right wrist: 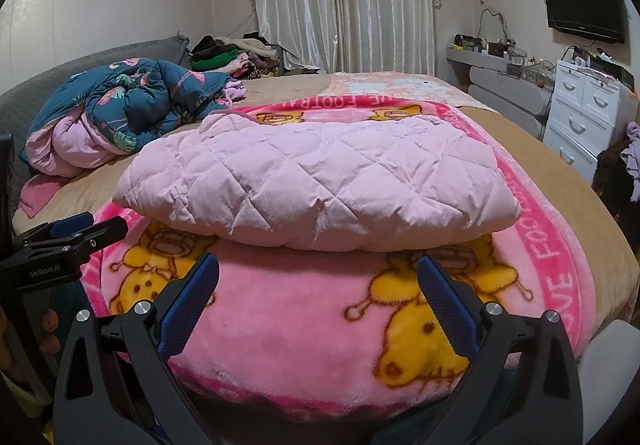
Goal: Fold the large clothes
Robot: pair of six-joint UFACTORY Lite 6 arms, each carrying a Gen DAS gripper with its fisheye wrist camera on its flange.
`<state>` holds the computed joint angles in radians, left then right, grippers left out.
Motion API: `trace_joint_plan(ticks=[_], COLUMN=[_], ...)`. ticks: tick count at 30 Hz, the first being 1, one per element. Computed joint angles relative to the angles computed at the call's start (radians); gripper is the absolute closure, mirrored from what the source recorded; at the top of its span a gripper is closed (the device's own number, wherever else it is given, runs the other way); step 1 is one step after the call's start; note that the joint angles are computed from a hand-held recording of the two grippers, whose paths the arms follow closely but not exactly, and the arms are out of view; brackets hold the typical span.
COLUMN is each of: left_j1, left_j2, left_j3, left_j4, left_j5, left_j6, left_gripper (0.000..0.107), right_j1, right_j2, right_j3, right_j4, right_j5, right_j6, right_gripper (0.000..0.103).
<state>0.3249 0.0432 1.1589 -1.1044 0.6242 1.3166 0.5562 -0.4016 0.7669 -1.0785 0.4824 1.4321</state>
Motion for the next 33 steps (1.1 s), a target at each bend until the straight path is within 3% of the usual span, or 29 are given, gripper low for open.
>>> trace_joint_plan(ticks=[33], left_j1=[0.029], left_j2=[0.019], left_j3=[0.026], left_j4=[-0.016], left_j5=[0.042], left_j6=[0.038], left_gripper=[0.013], right_j1=[0.017], right_j2=[0.013], right_j3=[0.009], right_j4=[-0.04], right_j5=[0.034], right_j6=[0.017], right_gripper=[0.004])
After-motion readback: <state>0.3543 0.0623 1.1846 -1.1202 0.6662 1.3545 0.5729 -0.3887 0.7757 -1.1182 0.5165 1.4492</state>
